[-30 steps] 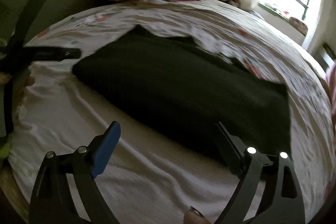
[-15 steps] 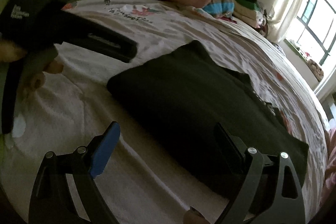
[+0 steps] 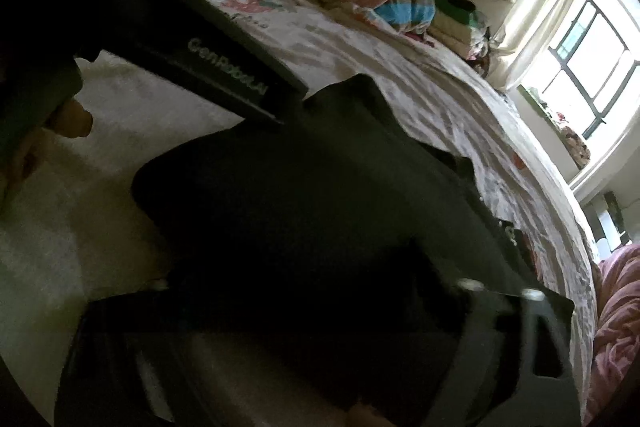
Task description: Fold small clothes
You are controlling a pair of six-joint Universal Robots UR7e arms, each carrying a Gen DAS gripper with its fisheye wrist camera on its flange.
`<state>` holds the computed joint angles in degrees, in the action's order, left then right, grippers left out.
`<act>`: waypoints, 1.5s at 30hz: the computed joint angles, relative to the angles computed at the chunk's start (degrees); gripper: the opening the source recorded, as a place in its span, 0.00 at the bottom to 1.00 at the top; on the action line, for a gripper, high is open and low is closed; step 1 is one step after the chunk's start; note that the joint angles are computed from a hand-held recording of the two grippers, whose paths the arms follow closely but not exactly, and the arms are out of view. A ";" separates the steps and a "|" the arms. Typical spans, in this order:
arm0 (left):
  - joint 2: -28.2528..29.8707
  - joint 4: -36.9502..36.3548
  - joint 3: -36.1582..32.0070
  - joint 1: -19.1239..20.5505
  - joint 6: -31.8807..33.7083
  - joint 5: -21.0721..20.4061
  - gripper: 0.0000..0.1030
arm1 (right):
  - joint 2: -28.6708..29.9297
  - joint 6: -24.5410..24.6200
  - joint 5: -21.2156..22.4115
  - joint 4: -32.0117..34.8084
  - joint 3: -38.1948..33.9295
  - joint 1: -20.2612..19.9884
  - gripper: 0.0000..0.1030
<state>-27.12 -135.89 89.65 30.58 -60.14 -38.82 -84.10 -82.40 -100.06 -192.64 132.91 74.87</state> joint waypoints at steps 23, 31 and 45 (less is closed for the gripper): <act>7.55 -3.63 -16.41 3.53 9.16 -15.12 0.90 | -12.83 8.57 20.45 14.46 -0.40 -8.31 0.17; 9.68 -3.23 -19.24 1.68 11.74 -15.04 0.35 | -16.14 10.32 23.35 18.72 -0.64 -10.40 0.17; 14.20 0.33 -28.59 -3.69 16.16 -11.47 0.21 | -25.20 13.53 32.80 25.11 -1.21 -17.20 0.16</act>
<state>-12.92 -135.56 61.05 26.89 -43.98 -50.29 -109.29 -68.87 -67.26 -167.53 131.70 57.67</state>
